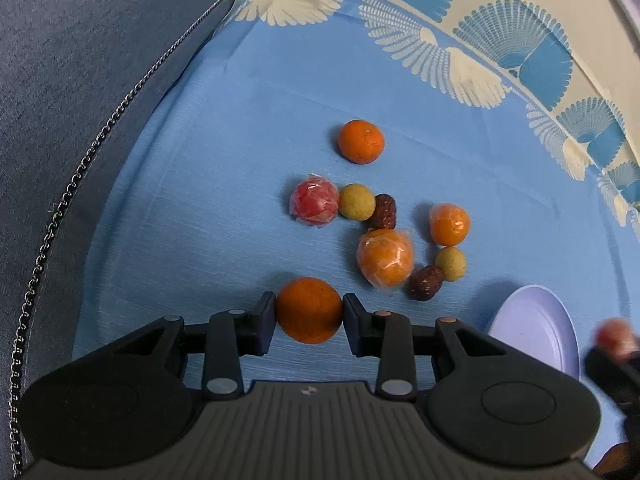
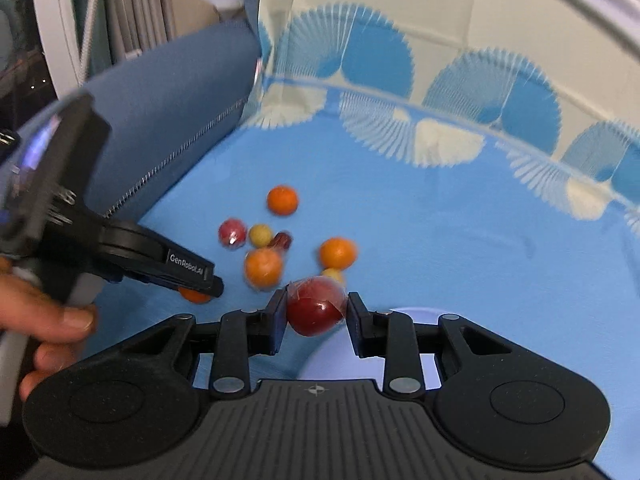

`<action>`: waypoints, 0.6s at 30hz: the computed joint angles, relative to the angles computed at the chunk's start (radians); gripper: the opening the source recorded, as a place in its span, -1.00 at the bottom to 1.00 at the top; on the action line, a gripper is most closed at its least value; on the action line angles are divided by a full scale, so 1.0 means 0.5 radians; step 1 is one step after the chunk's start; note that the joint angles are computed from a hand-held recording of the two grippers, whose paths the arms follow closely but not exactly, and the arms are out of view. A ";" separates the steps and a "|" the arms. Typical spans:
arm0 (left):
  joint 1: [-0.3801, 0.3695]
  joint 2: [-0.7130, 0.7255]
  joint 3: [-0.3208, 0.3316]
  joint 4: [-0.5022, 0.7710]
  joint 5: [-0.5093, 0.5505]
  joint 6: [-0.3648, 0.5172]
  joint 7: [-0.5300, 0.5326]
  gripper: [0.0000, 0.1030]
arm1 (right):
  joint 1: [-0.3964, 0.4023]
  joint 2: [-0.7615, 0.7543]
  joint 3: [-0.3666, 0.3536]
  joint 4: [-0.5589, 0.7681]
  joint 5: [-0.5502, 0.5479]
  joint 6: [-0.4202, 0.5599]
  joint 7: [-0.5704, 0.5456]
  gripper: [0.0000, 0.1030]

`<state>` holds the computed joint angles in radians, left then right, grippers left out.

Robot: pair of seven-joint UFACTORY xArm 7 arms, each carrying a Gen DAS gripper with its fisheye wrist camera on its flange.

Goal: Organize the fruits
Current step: 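Grasp the red cherry tomato with the right tool while the left holds the tangerine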

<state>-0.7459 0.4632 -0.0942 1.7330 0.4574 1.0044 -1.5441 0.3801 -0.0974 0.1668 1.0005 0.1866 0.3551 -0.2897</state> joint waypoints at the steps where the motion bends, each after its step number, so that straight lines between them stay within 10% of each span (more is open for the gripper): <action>1: -0.011 0.012 0.002 0.026 0.013 0.025 0.009 -0.24 | -0.005 -0.056 -0.018 -0.038 0.021 -0.011 -0.042 -0.36; 18: -0.270 0.161 0.091 0.335 0.384 0.141 0.211 -0.23 | -0.209 -0.251 -0.137 -0.432 -0.170 -0.240 0.245 -0.36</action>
<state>-0.8811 0.5435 -0.0486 1.9003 0.6494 1.0747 -1.4386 0.2759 -0.2229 0.0982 0.7848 0.1014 0.2353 -0.1671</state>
